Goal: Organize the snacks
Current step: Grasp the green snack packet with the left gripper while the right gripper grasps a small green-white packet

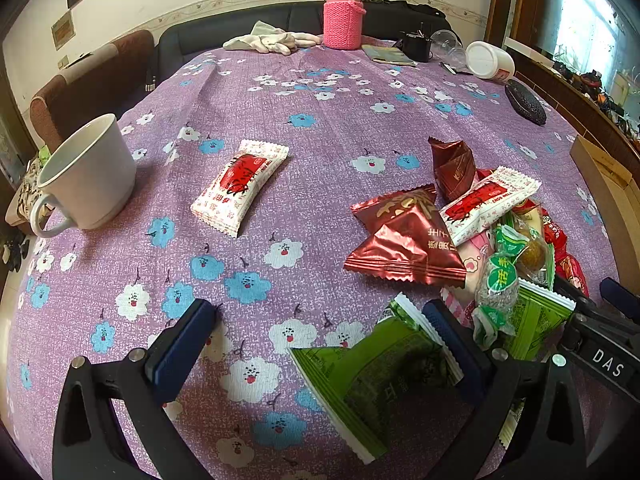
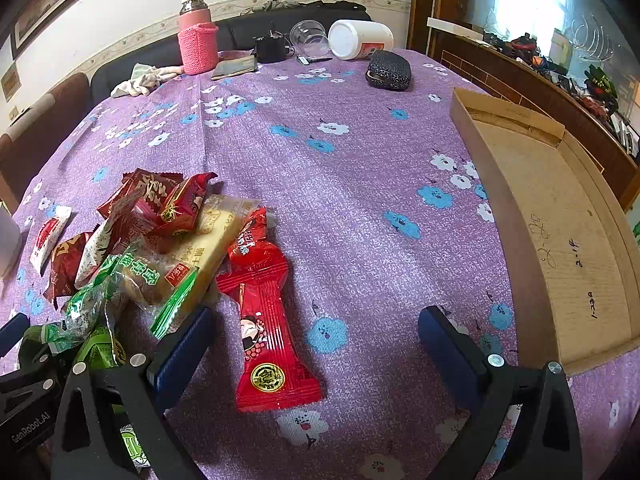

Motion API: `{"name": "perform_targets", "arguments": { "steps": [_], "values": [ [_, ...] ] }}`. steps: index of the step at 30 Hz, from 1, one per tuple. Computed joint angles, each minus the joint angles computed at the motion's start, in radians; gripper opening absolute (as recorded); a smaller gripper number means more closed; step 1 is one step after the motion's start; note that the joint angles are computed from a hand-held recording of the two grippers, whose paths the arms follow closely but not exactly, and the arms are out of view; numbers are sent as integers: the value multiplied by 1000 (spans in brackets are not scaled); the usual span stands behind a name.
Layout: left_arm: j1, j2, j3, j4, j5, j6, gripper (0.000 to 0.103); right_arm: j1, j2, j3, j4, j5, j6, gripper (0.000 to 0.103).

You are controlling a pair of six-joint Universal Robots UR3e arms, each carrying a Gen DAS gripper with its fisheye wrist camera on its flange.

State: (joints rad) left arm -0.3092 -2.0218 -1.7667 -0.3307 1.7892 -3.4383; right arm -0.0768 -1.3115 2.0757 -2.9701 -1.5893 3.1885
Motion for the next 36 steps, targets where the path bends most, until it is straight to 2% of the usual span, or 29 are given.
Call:
{"name": "perform_targets", "arguments": {
  "steps": [11, 13, 15, 17, 19, 21, 22, 24, 27, 28, 29, 30, 34, 36],
  "values": [
    [2, 28, -20, -12, -17, 22, 103, -2, -10, 4, 7, 9, -13, 102],
    [14, 56, -55, 9, -35, 22, 102, -54, -55, 24, 61, 102, -131, 102],
    [34, 88, -89, 31, -68, 20, 97, -104, -101, 48, 114, 187, -238, 101],
    [61, 143, -142, 39, -116, 17, 83, -156, -187, 110, 145, 253, -331, 94],
    [90, 193, -187, 36, -178, 32, 76, -235, -300, 190, 190, 371, -443, 94],
    [115, 240, -231, 44, -245, 64, 69, -370, -459, 269, 336, 562, -571, 93],
    [120, 267, -250, 45, -282, 90, 66, -404, -508, 291, 382, 607, -621, 91],
    [99, 312, -277, 58, -310, 144, 63, -456, -613, 335, 469, 655, -730, 75],
    [40, 336, -279, 74, -282, 192, 63, -538, -718, 363, 617, 728, -846, 66],
    [20, 331, -269, 73, -253, 205, 57, -569, -756, 370, 687, 756, -897, 64],
    [12, 324, -261, 73, -230, 218, 48, -593, -790, 374, 739, 771, -932, 58],
    [18, 319, -257, 72, -223, 229, 44, -597, -785, 369, 750, 777, -948, 53],
    [93, 314, -258, 68, -273, 265, 42, -628, -805, 338, 906, 801, -1029, 52],
    [105, 290, -234, 57, -275, 302, 42, -621, -778, 319, 931, 802, -1031, 52]
  ]
}}
